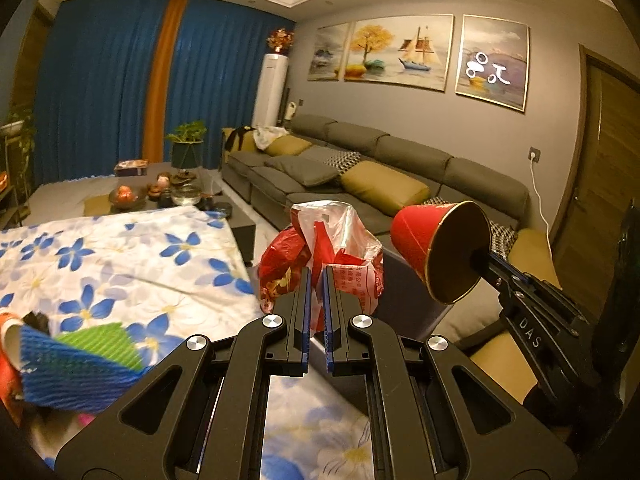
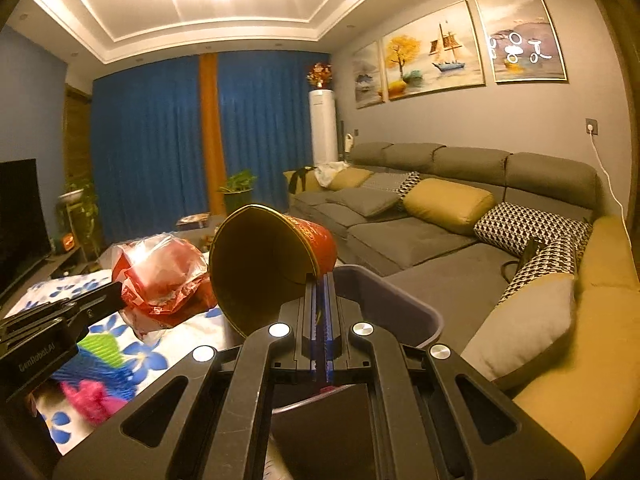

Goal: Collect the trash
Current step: 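Carry the wrapper and red cup to the grey bin and release both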

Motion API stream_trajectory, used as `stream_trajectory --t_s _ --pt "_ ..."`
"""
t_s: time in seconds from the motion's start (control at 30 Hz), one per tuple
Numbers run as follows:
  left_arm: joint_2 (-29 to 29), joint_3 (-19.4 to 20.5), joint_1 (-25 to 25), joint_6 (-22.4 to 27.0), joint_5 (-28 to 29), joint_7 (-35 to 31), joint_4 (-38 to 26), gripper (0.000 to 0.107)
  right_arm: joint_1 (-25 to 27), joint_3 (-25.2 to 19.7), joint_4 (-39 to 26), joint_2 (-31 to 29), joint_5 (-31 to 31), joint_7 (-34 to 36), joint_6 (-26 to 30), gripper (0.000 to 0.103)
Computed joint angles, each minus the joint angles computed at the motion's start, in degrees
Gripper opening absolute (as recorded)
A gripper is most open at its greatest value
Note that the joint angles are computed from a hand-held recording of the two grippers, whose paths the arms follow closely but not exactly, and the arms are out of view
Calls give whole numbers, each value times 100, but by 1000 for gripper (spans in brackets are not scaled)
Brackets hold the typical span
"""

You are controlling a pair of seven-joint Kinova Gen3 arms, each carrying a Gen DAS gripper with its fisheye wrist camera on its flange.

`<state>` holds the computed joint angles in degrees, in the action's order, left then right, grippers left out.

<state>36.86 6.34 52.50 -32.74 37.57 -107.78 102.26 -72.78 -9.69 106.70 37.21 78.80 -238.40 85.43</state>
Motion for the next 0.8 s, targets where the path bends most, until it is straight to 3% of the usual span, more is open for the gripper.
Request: stream_trajectory --t_s 0.8 --pt "839 -807 276 1505 62 11 -1526 5 400 132 -34 78 93 -159 -439 4"
